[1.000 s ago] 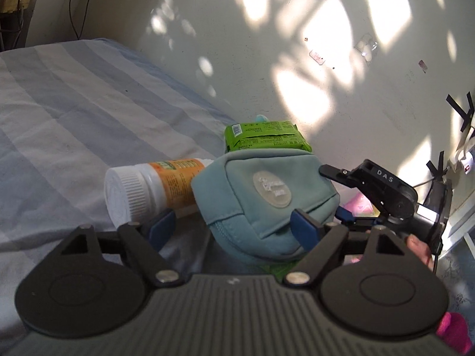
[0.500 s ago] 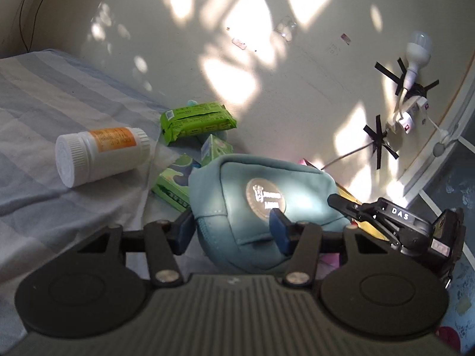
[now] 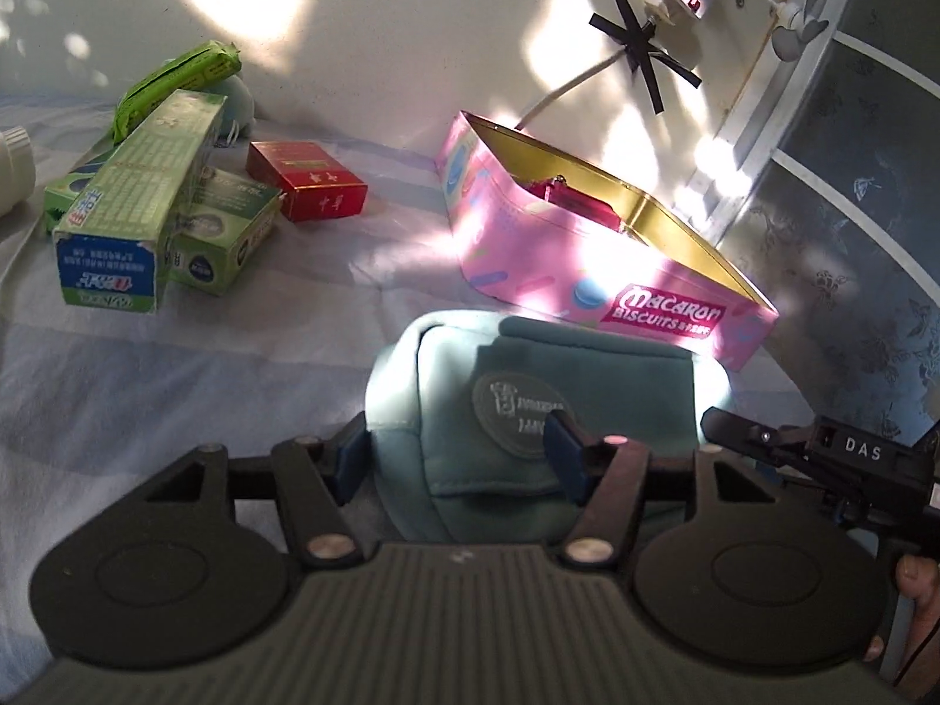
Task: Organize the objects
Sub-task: 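Place the teal pencil case into the tin and release it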
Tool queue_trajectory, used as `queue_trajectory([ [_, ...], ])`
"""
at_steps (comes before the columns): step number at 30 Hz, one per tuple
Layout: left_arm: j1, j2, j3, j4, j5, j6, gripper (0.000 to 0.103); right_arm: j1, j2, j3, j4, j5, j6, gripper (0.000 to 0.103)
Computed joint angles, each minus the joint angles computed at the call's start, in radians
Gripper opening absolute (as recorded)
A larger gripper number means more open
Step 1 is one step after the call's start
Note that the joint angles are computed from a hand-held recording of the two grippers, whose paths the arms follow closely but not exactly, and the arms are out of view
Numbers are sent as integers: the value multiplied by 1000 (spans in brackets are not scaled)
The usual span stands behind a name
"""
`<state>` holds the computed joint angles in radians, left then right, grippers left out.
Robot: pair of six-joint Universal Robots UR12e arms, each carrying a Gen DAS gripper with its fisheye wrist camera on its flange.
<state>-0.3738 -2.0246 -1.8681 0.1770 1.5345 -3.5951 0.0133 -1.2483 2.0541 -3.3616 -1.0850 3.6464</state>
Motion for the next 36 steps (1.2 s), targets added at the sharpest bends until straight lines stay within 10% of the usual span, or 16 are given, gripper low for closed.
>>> queue_trajectory([
  [12, -42, -113, 256, 60, 46, 100, 64, -55, 73, -90, -317, -57, 5, 44],
  [22, -52, -242, 481, -94, 90, 82, 66, -87, 170, -260, -170, -105, -10, 49],
  [28, -71, -249, 480, -68, 169, 138, 83, -45, 212, -257, -307, -234, -104, 92],
  [36, -68, -190, 335, 86, 240, 133, 89, 7, 240, -252, -510, -392, -186, 93],
])
